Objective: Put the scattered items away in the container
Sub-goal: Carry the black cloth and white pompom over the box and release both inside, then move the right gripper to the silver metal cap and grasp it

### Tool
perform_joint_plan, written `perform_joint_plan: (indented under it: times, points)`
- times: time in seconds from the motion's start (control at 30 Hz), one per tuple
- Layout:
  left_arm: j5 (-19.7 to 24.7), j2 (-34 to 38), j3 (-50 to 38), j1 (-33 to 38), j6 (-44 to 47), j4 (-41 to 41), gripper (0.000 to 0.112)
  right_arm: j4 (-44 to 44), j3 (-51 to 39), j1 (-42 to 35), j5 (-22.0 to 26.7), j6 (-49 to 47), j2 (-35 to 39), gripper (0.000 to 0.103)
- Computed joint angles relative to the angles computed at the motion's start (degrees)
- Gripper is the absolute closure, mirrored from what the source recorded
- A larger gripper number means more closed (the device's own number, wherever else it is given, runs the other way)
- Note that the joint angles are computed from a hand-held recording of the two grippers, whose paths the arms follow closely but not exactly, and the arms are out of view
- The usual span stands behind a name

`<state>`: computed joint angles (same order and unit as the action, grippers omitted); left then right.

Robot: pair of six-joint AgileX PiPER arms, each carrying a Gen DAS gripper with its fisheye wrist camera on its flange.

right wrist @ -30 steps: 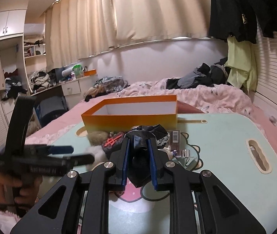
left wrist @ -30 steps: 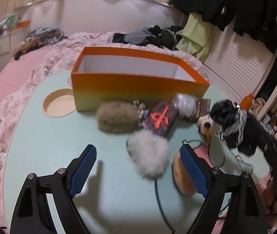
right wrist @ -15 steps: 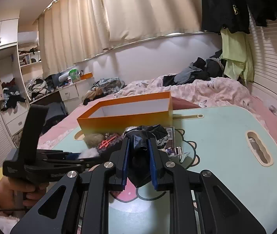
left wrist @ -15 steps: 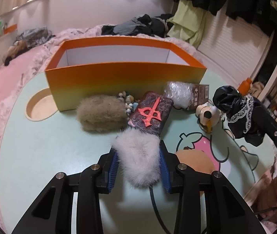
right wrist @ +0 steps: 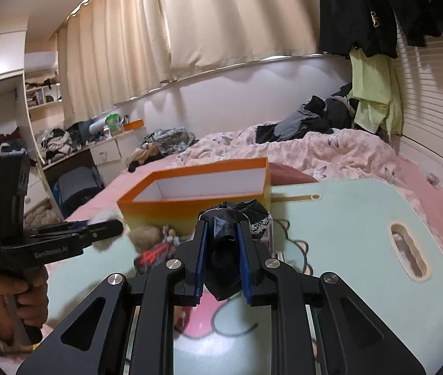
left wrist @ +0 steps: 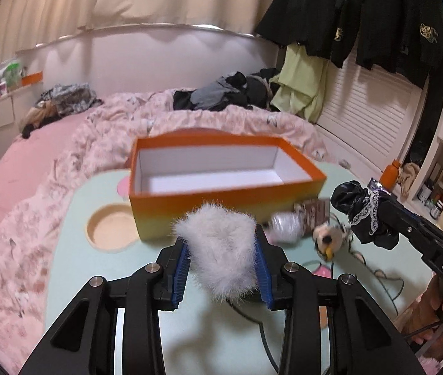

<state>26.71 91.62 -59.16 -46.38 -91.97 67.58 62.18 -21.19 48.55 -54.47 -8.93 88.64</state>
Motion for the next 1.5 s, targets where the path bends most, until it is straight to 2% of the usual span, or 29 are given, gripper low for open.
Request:
perform_joint_plan:
  times: [0.1, 0.2, 0.37, 0.47, 0.57, 0.63, 0.67, 0.7, 0.73, 0.77, 0.83, 0.87, 0.93, 1.0, 1.13, 1.23, 1.3, 1.4, 1.5]
  points:
    - [-1.1, 1.0, -5.4, 3.4, 9.7, -7.8, 0.076, -3.6, -2.3, -5.5, 5.0, -3.4, -3.2, 0.083]
    - [0.5, 5.1, -14.5, 6.5, 23.3, -18.4, 0.076, -5.8, -7.9, -12.1, 11.7, -9.7, -4.5, 0.083]
    - [3.6, 14.9, -29.0, 10.6, 38.5, -31.9, 0.076, -8.6, -18.3, -22.6, 24.3, -12.3, -0.2, 0.083]
    - [6.0, 19.7, -34.4, 11.4, 41.9, -35.8, 0.076, -8.6, -23.3, -26.7, 28.9, -12.9, 4.5, 0.083]
    - [6.5, 21.9, -35.8, 11.4, 40.5, -34.9, 0.076, -7.0, -26.7, -29.3, 32.3, -15.2, 8.3, 0.081]
    - [4.6, 21.6, -34.4, 11.9, 39.9, -35.8, 0.065, -5.1, -28.0, -30.4, 33.7, -17.2, 9.4, 0.077]
    - [3.1, 20.9, -32.9, 12.2, 39.2, -36.0, 0.059, -4.1, -27.9, -30.4, 33.2, -17.7, 9.4, 0.075]
    - [1.7, 19.9, -31.1, 12.4, 37.4, -35.0, 0.047, -3.9, -27.3, -30.2, 32.2, -17.2, 9.0, 0.074]
    - [0.2, 18.5, -28.7, 12.4, 33.7, -31.8, 0.040, -4.2, -26.5, -29.6, 31.0, -16.6, 8.2, 0.068]
    - [-0.7, 17.3, -26.7, 12.3, 29.7, -28.3, 0.038, -3.1, -25.7, -28.8, 29.4, -17.4, 7.4, 0.052]
    - [-0.7, 15.2, -24.4, 12.0, 25.9, -24.8, 0.030, 1.8, -23.8, -25.8, 24.2, -21.1, 5.3, 0.028]
    - [-0.9, 13.4, -22.5, 11.9, 25.3, -24.0, 0.029, 2.4, -22.5, -24.1, 21.1, -21.1, 4.2, 0.026]
    - [-1.1, 10.0, -18.9, 11.3, 23.7, -21.7, 0.029, 3.0, -19.3, -21.1, 16.6, -21.1, 1.4, 0.026]
    - [-0.3, 6.0, -14.1, 9.5, 21.4, -18.8, 0.026, 6.3, -16.9, -18.3, 15.2, -24.2, -1.6, 0.026]
    - [1.3, 0.4, -5.6, 5.0, 20.1, -17.4, 0.018, 21.3, -12.9, -8.2, 9.7, -37.2, -5.2, 0.026]
    - [0.6, -0.9, 0.4, 2.3, 21.5, -21.3, 0.018, 30.9, -10.2, 0.3, 4.4, -41.7, -4.3, 0.026]
    - [-0.3, -0.1, 2.9, 1.0, 22.4, -24.4, 0.018, 33.2, -8.1, 3.0, 5.7, -39.5, -3.4, 0.026]
    - [0.2, 2.4, 3.6, -0.9, 21.5, -23.9, 0.018, 32.0, -5.1, 4.8, 8.1, -31.4, -1.8, 0.026]
    - [5.6, 5.4, 1.3, -3.0, 18.9, -21.0, 0.018, 31.3, -4.5, 4.8, 9.4, -27.4, 0.8, 0.026]
